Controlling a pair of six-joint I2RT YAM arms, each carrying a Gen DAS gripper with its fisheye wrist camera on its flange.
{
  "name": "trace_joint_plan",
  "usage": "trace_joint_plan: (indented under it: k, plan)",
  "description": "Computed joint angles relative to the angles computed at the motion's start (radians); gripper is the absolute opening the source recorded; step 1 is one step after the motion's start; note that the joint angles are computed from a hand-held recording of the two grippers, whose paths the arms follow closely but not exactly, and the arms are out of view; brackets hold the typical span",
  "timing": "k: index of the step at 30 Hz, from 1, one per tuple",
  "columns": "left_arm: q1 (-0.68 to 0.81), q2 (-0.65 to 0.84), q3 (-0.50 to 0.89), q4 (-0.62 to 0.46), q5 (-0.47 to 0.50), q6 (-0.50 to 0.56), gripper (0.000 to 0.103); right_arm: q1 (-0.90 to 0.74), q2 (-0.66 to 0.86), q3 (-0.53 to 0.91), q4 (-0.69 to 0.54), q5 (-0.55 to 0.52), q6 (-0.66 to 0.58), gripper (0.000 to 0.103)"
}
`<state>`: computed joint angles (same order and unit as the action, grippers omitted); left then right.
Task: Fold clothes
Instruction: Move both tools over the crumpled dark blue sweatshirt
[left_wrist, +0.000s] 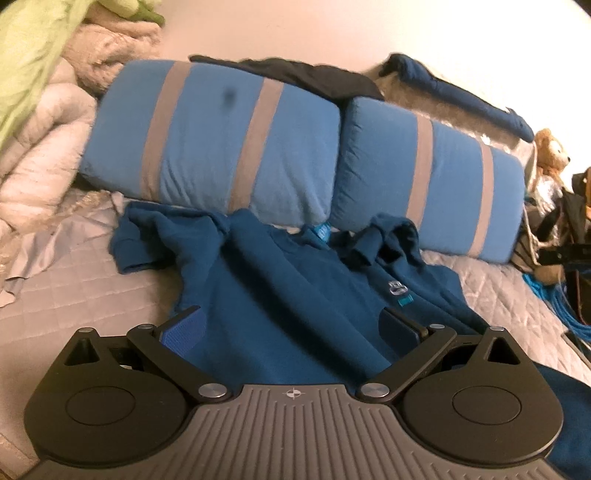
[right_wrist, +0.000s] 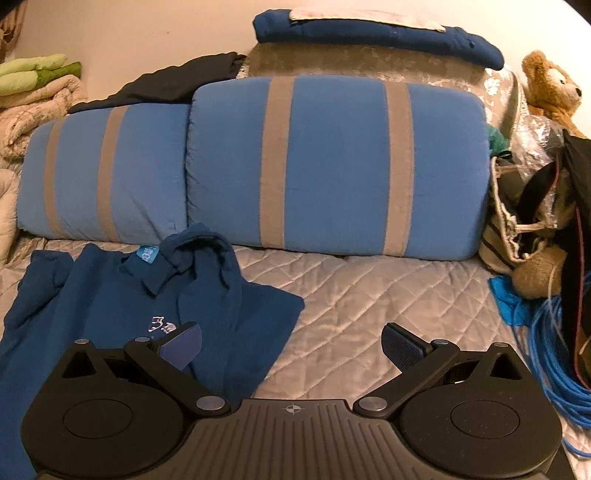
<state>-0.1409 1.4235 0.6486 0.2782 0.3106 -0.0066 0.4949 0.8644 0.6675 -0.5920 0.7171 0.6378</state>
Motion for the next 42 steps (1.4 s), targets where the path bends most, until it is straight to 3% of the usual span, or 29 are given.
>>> trace_joint_plan:
  k: [12,22,33,42]
  plan:
    - [-0.035,-0.077,-0.031,-0.064,-0.059,0.057,0.102,-0.108,0.072,-0.028,0.187,-0.112,-0.179,0.103]
    - [-0.044,-0.061,-0.034,-0.065,-0.098,0.055,0.102,-0.216,-0.001,-0.117,0.282,-0.144,-0.306,0.103]
    - [0.009,-0.030,-0.012,-0.083,-0.014,0.003,0.102,-0.249,0.117,-0.152,0.400,-0.192,-0.305,0.101]
    - [0.039,-0.002,0.004,-0.084,0.039,-0.058,0.102,-0.249,0.317,-0.035,0.474,-0.195,-0.461,0.096]
